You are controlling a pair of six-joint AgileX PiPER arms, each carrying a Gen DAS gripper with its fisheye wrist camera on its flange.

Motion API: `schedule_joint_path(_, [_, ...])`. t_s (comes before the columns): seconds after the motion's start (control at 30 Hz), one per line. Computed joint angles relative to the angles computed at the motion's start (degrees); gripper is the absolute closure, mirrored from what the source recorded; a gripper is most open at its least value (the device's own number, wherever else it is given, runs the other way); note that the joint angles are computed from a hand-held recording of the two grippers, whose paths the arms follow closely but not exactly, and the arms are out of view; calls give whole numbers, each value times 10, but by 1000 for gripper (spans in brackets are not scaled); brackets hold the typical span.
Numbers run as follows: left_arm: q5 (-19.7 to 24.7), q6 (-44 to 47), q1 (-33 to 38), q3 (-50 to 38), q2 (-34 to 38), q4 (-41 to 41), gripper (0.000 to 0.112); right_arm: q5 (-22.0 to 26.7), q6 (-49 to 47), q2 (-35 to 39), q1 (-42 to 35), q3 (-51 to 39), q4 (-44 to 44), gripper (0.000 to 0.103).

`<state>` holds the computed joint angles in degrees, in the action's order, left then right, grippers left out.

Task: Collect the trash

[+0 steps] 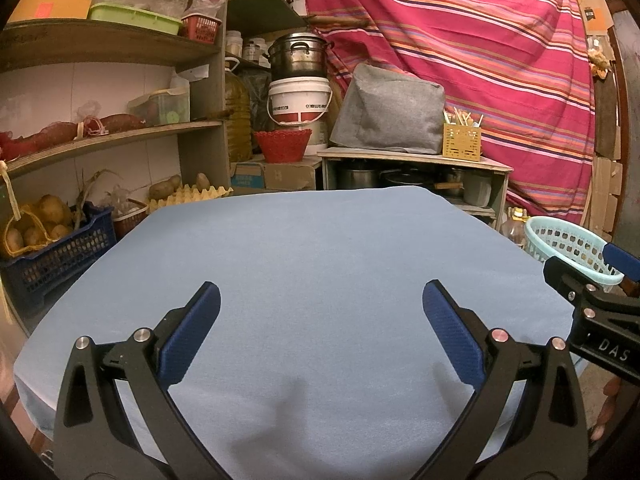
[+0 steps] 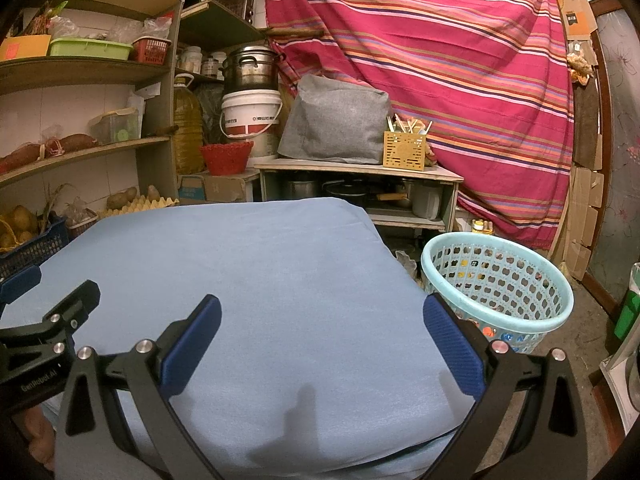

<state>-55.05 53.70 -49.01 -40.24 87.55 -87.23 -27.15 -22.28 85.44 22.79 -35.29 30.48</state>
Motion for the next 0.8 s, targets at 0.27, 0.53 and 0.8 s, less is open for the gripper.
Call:
schedule_joint_path(0.27, [1,1,2,1,-2,1,14,2,2,-1,-4,0,-4,5])
schedule_joint_path(0.53, [3,1,4,3,-3,3,14,-1,-2,0,0,0,3,5])
schedule_joint_path(0.8, [4,0,7,5,-4,5,14,-1,1,0,-1,1,-1,5])
